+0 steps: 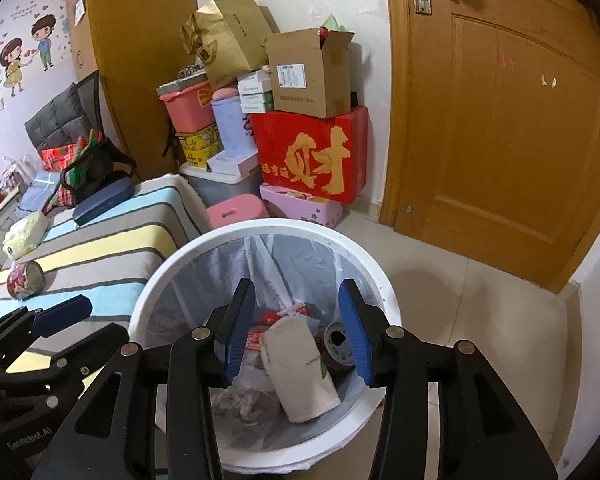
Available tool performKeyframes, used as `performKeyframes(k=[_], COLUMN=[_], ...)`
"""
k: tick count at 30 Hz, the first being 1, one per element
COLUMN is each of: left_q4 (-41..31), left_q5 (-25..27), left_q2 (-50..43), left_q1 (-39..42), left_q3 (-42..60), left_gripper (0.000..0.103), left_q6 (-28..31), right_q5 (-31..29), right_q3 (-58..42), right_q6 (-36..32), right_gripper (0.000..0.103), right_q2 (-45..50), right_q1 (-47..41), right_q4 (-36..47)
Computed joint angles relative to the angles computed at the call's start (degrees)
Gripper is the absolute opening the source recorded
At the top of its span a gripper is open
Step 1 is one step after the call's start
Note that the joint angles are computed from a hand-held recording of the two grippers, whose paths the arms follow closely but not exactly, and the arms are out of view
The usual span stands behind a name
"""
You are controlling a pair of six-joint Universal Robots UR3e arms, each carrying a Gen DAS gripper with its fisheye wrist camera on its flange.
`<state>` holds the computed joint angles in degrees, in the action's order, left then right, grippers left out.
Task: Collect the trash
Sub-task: 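Lower both tools over the bin and open them to drop cup and bag, then move both open tools back over the table toward the mesh sleeve and can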
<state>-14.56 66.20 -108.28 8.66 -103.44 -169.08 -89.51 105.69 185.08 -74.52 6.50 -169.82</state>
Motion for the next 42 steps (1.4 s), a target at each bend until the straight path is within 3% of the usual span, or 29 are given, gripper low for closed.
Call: performKeyframes(k=[11,23,42], left_q4=[1.86,0.50,-14.05], left_q5=[-2.98,-8.52,-20.45], left_q2=[8.49,20.85,32.28], left_q1=[6.81,20.90,52.31], left_q3=[-9.40,-20.75,-26.96], left_gripper=[0.060,0.060,0.060], left_q6=[0.56,4.14,18.25], right_q5=[-0.74,-0.37,-1.98], right_q3=[0.60,-2.44,-17.63], right_q6=[1.13,2.22,3.74], right_gripper=[0.045,0.045,0.049], right_q2=[-0.56,1.72,12.00], right_q1=[3.26,8.58,19.78], right_q4=[-1.41,-2.08,3.36])
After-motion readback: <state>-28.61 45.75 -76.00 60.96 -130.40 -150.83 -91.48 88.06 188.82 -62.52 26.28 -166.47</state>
